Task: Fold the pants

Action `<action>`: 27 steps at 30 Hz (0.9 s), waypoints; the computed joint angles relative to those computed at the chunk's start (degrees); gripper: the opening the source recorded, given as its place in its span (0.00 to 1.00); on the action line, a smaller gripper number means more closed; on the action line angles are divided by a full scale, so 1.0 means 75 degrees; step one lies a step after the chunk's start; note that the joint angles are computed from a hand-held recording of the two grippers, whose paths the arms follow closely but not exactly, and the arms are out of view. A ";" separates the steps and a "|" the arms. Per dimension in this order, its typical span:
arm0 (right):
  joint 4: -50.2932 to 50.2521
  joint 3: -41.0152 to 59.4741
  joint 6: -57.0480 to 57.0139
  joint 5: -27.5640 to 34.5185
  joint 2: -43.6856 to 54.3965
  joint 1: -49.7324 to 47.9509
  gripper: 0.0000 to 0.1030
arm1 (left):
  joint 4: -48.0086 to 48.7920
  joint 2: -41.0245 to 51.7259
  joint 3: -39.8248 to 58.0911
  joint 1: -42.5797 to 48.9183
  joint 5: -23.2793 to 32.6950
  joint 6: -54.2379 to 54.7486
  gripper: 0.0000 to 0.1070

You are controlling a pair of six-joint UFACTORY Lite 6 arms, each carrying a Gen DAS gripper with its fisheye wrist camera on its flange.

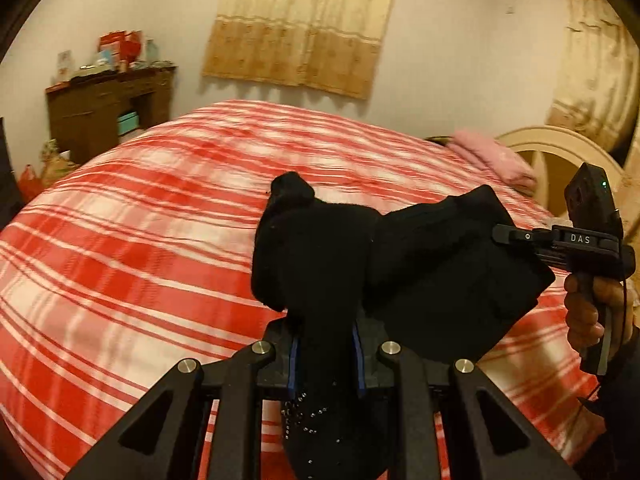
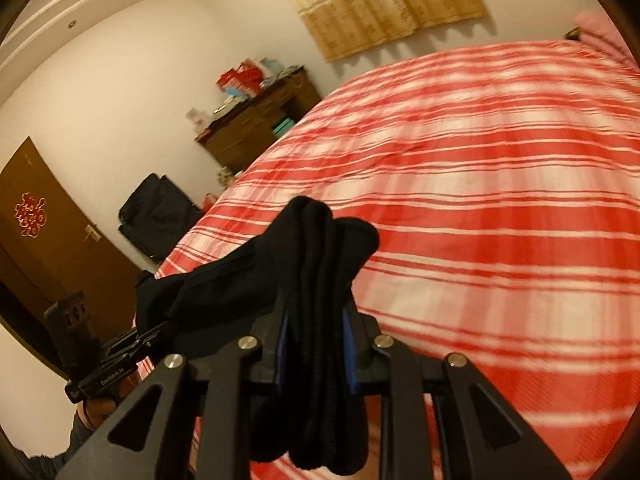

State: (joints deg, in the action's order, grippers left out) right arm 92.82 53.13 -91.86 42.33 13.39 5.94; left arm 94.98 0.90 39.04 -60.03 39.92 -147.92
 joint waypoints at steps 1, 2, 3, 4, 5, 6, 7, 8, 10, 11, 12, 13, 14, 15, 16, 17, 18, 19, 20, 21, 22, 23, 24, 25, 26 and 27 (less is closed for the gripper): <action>0.0215 0.0383 -0.0014 -0.0133 0.0433 0.0341 0.25 | 0.0090 -0.0004 -0.0121 0.0191 -0.0097 -0.0067 0.19; 0.0290 0.0695 0.0032 -0.0229 0.0750 0.0543 0.25 | 0.0333 0.0056 -0.0256 0.0454 -0.0262 -0.0297 0.19; 0.0358 0.1032 0.0101 -0.0352 0.1094 0.0762 0.25 | 0.0568 0.0074 -0.0393 0.0627 -0.0392 -0.0522 0.19; 0.0360 0.1286 0.0176 -0.0403 0.1366 0.0869 0.25 | 0.0856 0.0193 -0.0457 0.0811 -0.0545 -0.0779 0.20; 0.0339 0.1612 0.0314 -0.0480 0.1721 0.0992 0.25 | 0.1197 0.0391 -0.0456 0.1017 -0.0714 -0.1049 0.20; 0.0294 0.1871 0.0446 -0.0552 0.2026 0.1063 0.25 | 0.1556 0.0597 -0.0472 0.1213 -0.0836 -0.1385 0.21; 0.0268 0.2059 0.0534 -0.0662 0.2269 0.1132 0.25 | 0.1757 0.0775 -0.0463 0.1294 -0.0847 -0.1650 0.26; 0.0238 0.2162 0.0589 -0.0722 0.2429 0.1141 0.25 | 0.1894 0.0917 -0.0462 0.1324 -0.0836 -0.1895 0.29; 0.0092 0.2456 0.0823 -0.0778 0.2851 0.1119 0.25 | 0.2089 0.1094 -0.0500 0.1354 -0.0750 -0.2363 0.41; 0.0105 0.2547 0.0804 -0.0827 0.3071 0.1083 0.25 | 0.2291 0.1160 -0.0519 0.1367 -0.0707 -0.2627 0.41; 0.0078 0.2568 0.0794 -0.0781 0.3174 0.1004 0.25 | 0.2438 0.1225 -0.0526 0.1402 -0.0704 -0.2778 0.43; 0.0081 0.2592 0.0773 -0.0715 0.3287 0.0918 0.26 | 0.2432 0.1248 -0.0527 0.1407 -0.0685 -0.2774 0.45; 0.0095 0.2572 0.0762 -0.0685 0.3302 0.0872 0.29 | 0.2362 0.1285 -0.0491 0.1391 -0.0667 -0.2722 0.46; 0.0129 0.2567 0.0727 -0.0663 0.3323 0.0823 0.31 | 0.2400 0.1303 -0.0492 0.1424 -0.0679 -0.2778 0.47; 0.0131 0.2558 0.0711 -0.0647 0.3339 0.0785 0.33 | 0.2442 0.1307 -0.0503 0.1447 -0.0703 -0.2861 0.48; 0.0131 0.2525 0.0682 -0.0652 0.3319 0.0757 0.37 | 0.2504 0.1278 -0.0527 0.1517 -0.0749 -0.2903 0.49; 0.0175 0.2421 0.0594 -0.0727 0.3227 0.0748 0.44 | 0.2483 0.1283 -0.0524 0.1547 -0.0769 -0.2895 0.51; 0.0227 0.2287 0.0512 -0.0828 0.3092 0.0753 0.46 | 0.2321 0.1278 -0.0517 0.1520 -0.0753 -0.2772 0.53; 0.0323 0.2077 0.0355 -0.0885 0.2907 0.0737 0.46 | 0.2120 0.1277 -0.0485 0.1518 -0.0737 -0.2571 0.55; 0.0455 0.1801 0.0143 -0.0777 0.2688 0.0666 0.46 | 0.1958 0.1302 -0.0445 0.1496 -0.0699 -0.2415 0.56; 0.0577 0.1511 -0.0092 -0.0581 0.2467 0.0567 0.46 | 0.1779 0.1347 -0.0389 0.1468 -0.0657 -0.2247 0.57; 0.0646 0.1369 -0.0222 -0.0484 0.2345 0.0544 0.48 | 0.1596 0.1392 -0.0339 0.1438 -0.0609 -0.2099 0.60; 0.0720 0.1087 -0.0430 -0.0408 0.2114 0.0513 0.52 | 0.1387 0.1438 -0.0287 0.1410 -0.0553 -0.1949 0.63; 0.0772 0.0949 -0.0563 -0.0438 0.2008 0.0539 0.53 | 0.1313 0.1454 -0.0270 0.1412 -0.0534 -0.1906 0.64; 0.0831 0.0737 -0.0729 -0.0546 0.1838 0.0587 0.53 | 0.1340 0.1461 -0.0269 0.1437 -0.0544 -0.1935 0.64; 0.0883 0.0554 -0.0894 -0.0745 0.1705 0.0676 0.53 | 0.1355 0.1455 -0.0278 0.1448 -0.0546 -0.1947 0.65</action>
State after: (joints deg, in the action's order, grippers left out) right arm 99.44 57.29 -98.56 36.74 26.17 11.01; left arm 105.14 11.81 36.95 -49.17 35.83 -162.52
